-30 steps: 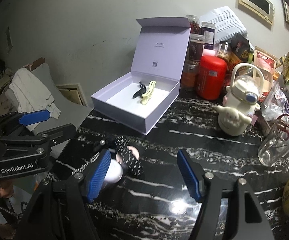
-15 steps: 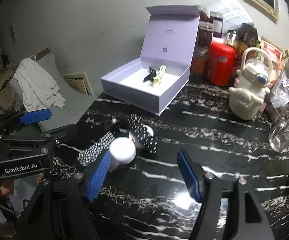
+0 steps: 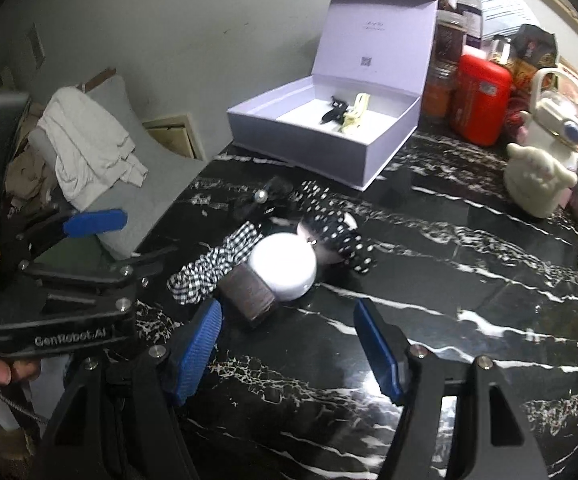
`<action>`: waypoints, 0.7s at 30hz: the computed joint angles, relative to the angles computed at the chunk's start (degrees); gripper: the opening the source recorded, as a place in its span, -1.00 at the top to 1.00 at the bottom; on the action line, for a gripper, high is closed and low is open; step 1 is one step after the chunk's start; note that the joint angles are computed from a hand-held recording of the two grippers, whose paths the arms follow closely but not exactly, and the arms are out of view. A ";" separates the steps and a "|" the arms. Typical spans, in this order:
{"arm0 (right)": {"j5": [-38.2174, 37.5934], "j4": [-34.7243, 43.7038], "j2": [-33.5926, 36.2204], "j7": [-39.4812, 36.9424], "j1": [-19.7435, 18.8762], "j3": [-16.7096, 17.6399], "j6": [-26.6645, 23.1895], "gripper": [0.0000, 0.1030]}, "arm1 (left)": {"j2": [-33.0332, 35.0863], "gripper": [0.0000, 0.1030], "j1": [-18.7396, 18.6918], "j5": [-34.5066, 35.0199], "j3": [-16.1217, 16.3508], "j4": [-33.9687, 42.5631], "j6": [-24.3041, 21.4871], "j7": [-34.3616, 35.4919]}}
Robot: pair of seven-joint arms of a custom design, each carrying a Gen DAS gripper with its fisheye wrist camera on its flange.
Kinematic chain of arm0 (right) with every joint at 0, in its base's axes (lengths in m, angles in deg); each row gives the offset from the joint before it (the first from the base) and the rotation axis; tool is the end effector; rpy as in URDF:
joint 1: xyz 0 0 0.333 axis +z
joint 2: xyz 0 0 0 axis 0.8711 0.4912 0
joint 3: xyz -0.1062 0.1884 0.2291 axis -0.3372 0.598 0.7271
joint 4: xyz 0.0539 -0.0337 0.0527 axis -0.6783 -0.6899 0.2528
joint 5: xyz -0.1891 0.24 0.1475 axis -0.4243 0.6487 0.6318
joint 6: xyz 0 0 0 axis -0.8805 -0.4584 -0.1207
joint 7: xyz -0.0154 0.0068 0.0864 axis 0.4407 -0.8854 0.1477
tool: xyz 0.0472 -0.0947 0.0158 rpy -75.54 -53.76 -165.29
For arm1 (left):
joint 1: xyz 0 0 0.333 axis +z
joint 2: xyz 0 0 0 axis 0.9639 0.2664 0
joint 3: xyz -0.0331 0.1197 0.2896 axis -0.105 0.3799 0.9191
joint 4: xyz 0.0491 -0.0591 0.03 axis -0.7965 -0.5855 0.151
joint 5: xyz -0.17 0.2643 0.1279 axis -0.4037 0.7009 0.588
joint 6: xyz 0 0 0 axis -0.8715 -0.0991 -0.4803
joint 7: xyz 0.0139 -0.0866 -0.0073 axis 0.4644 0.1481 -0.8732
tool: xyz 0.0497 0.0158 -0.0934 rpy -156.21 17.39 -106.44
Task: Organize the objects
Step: 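Grasp the gingham scrunchie with the left tool while the right tool grasps the brown velvet tie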
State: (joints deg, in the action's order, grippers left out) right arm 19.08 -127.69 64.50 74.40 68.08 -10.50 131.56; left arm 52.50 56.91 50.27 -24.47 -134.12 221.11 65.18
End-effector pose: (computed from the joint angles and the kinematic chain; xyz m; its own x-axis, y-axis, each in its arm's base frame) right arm 0.5647 0.1938 0.3695 0.2546 -0.9607 -0.1108 -0.7706 -0.1323 -0.6235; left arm 0.6232 -0.2215 0.3771 -0.4053 -0.9124 -0.0566 -0.7244 0.3584 -0.5890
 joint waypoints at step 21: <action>9.45 6.47 8.26 -14.99 -12.55 16.20 -4.10 0.44 | 6.33 -0.50 5.89 -10.17 -7.12 7.77 -3.51 12.59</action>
State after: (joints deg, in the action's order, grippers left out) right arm 28.53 -121.22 72.76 59.41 55.53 5.70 127.46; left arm 58.83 62.80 40.09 -31.59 -126.35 217.60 77.77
